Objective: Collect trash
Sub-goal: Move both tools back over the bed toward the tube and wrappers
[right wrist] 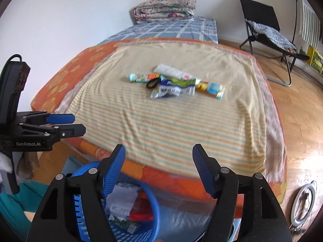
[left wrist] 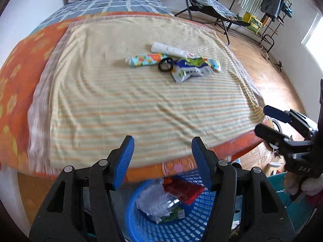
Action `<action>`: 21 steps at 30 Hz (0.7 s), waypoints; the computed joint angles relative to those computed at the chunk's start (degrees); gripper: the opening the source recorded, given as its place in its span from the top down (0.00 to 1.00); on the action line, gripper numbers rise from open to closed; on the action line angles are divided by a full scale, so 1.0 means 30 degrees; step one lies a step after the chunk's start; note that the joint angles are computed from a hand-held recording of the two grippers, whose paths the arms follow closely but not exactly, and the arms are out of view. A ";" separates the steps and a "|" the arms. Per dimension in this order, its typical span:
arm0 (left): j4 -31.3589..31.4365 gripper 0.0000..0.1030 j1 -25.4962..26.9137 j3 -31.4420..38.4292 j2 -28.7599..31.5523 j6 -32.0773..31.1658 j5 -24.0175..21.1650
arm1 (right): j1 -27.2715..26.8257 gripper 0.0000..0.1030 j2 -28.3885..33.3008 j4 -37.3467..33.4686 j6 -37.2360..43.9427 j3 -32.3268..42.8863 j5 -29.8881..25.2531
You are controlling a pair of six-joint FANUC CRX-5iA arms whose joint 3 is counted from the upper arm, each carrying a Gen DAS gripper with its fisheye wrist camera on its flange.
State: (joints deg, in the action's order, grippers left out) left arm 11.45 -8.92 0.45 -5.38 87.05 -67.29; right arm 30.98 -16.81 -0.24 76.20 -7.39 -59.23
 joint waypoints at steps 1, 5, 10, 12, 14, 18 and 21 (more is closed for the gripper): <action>-0.0025 0.41 0.0008 0.0265 0.0239 -0.0096 0.0017 | -0.0420 0.33 0.0313 -0.0345 0.0211 0.0396 0.0006; 0.0721 0.41 0.0379 0.1421 0.1513 -0.0370 0.0119 | -0.1733 0.33 0.1345 -0.1645 0.0610 0.1671 -0.0205; 0.1673 0.41 0.0830 0.2925 0.3153 -0.0609 0.0488 | -0.3108 0.33 0.3047 -0.3209 0.1123 0.3707 -0.1012; 0.2163 0.41 0.1025 0.3560 0.3925 -0.0545 0.0651 | -0.3416 0.33 0.3603 -0.3619 0.1367 0.4332 -0.1256; 0.2679 0.41 0.1185 0.4196 0.4737 -0.0471 0.0651 | -0.3632 0.33 0.4243 -0.3886 0.1545 0.5047 -0.1705; 0.2916 0.41 0.1240 0.5652 0.6250 -0.0165 0.0461 | -0.4710 0.33 0.5583 -0.5818 0.1705 0.6649 -0.3082; 0.2773 0.41 0.1215 0.6831 0.7408 -0.0121 0.0382 | -0.5554 0.33 0.6431 -0.7024 0.0753 0.7473 -0.3763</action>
